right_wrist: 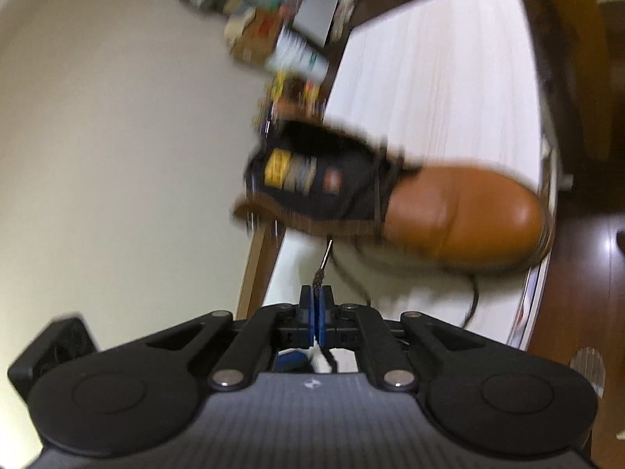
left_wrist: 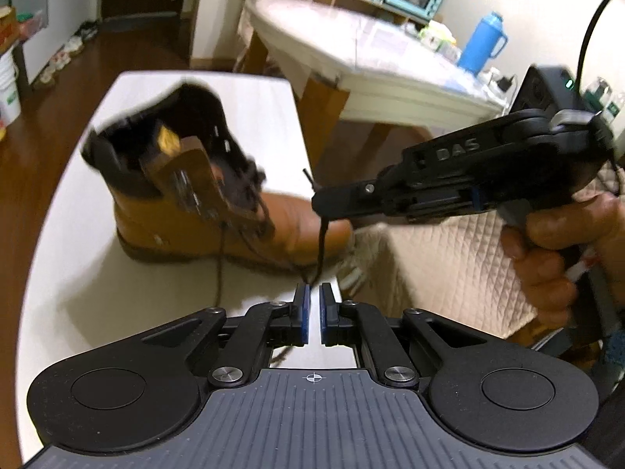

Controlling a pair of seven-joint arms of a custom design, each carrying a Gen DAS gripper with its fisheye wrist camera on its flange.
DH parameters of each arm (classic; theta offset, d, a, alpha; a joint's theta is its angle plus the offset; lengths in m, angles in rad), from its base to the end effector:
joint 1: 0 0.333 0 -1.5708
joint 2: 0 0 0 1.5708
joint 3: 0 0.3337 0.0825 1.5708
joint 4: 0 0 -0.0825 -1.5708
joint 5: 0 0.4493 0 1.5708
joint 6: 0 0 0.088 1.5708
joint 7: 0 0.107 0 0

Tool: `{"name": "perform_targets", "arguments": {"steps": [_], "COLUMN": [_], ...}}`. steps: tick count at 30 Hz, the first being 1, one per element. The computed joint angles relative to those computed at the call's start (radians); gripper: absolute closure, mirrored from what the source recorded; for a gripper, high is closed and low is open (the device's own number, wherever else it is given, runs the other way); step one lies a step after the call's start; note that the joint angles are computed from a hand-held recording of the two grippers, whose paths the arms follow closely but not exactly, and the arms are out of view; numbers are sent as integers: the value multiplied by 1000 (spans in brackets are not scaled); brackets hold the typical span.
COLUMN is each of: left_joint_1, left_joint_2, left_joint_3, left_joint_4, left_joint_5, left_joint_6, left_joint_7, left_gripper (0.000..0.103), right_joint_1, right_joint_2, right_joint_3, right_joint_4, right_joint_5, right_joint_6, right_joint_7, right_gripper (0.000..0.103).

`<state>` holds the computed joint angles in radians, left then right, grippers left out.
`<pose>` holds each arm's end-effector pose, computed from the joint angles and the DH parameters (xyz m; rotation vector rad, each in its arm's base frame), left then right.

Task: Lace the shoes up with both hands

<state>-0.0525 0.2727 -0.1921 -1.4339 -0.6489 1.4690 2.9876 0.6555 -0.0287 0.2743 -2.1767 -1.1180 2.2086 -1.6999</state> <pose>0.6551 -0.2186 0.5582 -0.1054 -2.6416 0.8923 0.3821 0.4624 0.4068 -0.1985 2.2477 -0.3578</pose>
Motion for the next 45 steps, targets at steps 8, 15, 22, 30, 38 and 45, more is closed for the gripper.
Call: {"name": "perform_targets", "arguments": {"steps": [8, 15, 22, 30, 38, 45], "left_joint_1": [-56, -129, -150, -164, -167, -159], "left_joint_2": [64, 65, 27, 29, 56, 86], "left_joint_3": [-43, -56, -58, -54, -51, -54], "left_joint_4": [132, 116, 61, 54, 71, 108], "left_joint_5": [-54, 51, 115, 167, 199, 177], "left_joint_6": [161, 312, 321, 313, 290, 262], "left_joint_7": [-93, -163, -160, -116, -96, -89], "left_gripper": [99, 99, 99, 99, 99, 98], "right_joint_1": [-54, -133, -149, -119, -133, -158], "right_joint_2": [-29, -30, -21, 35, 31, -1], "right_joint_3": [-38, -69, -63, -61, -91, -93], "right_joint_4": [-63, -133, -149, -89, -102, -138], "right_joint_5": [-48, -182, -185, -122, -178, -255], "right_joint_6": [34, 243, 215, 108, 234, 302], "right_joint_7": [24, 142, 172, 107, 115, 221], "right_gripper": [100, 100, 100, 99, 99, 87]}}
